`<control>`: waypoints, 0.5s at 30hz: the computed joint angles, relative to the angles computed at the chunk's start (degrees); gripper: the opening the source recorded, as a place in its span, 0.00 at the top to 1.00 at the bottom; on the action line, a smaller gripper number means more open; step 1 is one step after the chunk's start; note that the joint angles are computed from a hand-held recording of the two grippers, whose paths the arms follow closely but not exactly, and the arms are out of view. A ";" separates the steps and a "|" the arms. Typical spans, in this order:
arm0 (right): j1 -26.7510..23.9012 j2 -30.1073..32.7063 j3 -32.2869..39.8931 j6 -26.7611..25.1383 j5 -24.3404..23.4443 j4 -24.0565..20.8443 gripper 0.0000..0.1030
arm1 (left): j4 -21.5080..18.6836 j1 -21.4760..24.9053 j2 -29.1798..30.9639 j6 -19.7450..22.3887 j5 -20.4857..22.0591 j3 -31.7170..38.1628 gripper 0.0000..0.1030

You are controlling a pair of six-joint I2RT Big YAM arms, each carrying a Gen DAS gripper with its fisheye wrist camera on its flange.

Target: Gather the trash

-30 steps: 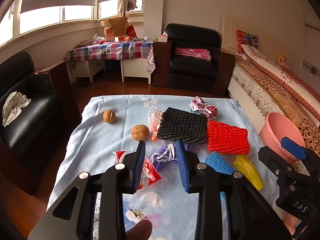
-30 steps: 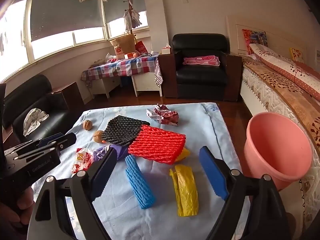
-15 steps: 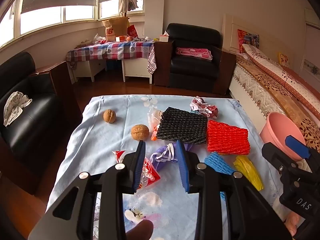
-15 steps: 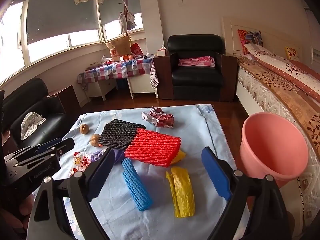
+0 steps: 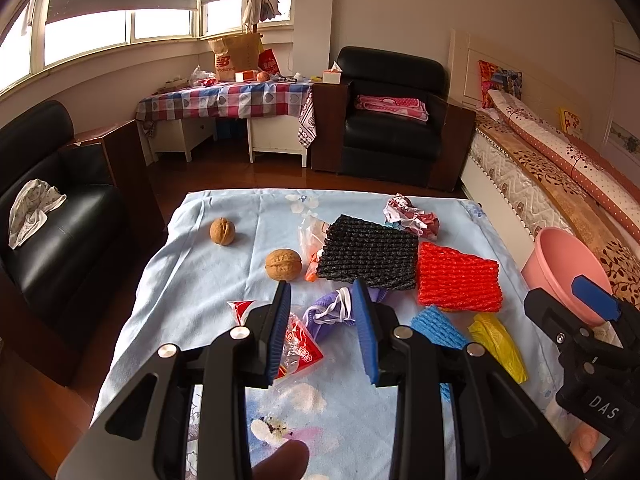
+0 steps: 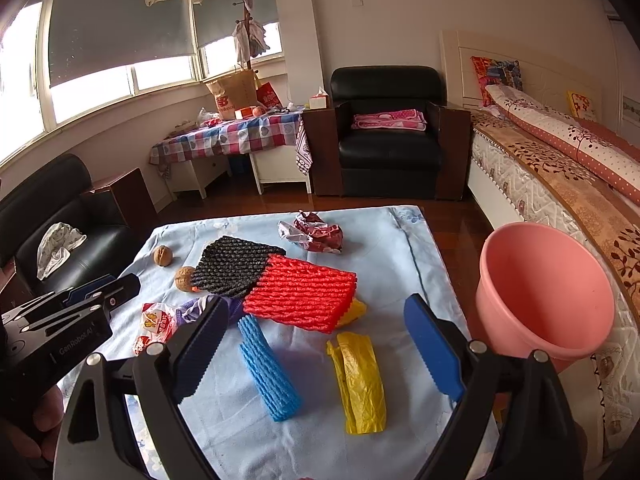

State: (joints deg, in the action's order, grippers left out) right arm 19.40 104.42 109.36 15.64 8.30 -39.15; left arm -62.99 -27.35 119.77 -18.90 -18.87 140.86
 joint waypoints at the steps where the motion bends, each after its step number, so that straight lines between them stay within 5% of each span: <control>1: 0.04 0.01 0.14 0.04 0.11 -0.15 0.15 | 0.10 0.02 -0.03 0.01 0.13 -0.07 0.69; 15: 0.33 1.26 2.52 0.15 3.57 -3.61 0.14 | 0.12 0.20 0.17 0.03 1.35 -0.65 0.69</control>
State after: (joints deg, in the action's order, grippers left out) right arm 19.73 105.68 111.88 15.79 11.87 -42.76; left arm -62.87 -27.15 119.94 -18.87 -17.52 140.21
